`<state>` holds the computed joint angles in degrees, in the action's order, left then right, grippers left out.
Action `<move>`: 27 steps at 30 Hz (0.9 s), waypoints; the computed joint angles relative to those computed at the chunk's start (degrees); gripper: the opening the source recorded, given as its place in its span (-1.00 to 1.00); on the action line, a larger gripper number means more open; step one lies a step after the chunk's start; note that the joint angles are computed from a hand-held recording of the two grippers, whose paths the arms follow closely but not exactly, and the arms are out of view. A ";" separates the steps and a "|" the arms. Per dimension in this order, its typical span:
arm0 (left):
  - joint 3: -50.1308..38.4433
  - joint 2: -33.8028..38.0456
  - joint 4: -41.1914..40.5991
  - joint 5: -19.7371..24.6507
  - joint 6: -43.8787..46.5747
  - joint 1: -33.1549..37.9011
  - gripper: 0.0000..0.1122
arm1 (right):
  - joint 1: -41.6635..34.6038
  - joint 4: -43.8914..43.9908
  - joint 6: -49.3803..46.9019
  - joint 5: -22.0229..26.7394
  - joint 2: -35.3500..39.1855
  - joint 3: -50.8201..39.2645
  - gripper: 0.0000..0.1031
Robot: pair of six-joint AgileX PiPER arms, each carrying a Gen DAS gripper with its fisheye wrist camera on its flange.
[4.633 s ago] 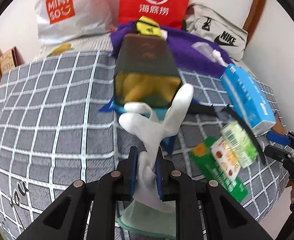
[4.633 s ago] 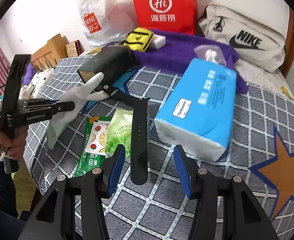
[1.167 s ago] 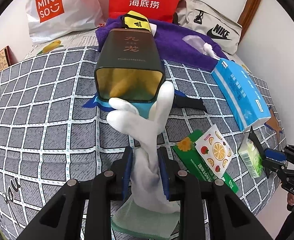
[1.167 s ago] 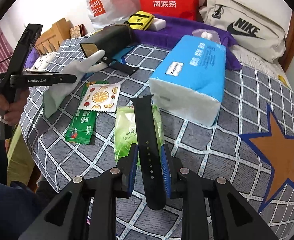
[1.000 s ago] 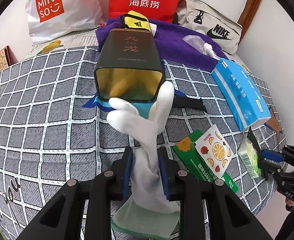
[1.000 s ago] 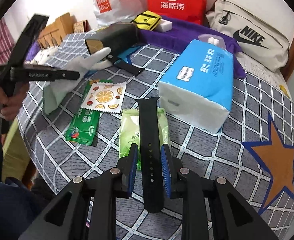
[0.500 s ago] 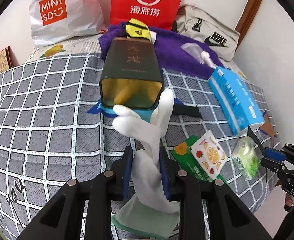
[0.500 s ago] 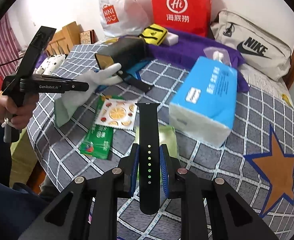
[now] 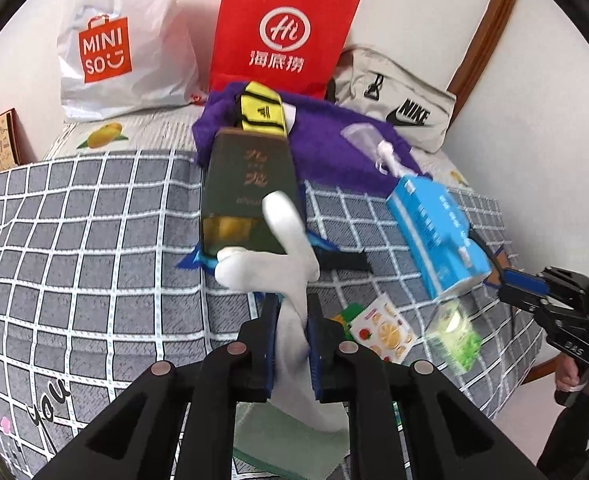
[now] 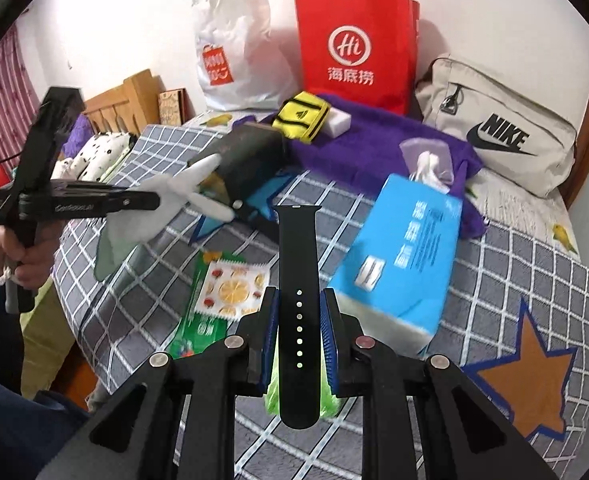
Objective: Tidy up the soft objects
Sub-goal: 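Carry the glove over the purple towel with the left tool while the right tool carries the strap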
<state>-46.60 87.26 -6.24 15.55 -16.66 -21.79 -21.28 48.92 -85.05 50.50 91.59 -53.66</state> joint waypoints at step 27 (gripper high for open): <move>-33.77 14.49 5.02 13.40 2.22 5.10 -0.77 | 8.03 -5.66 24.97 -1.16 22.79 -35.67 -0.60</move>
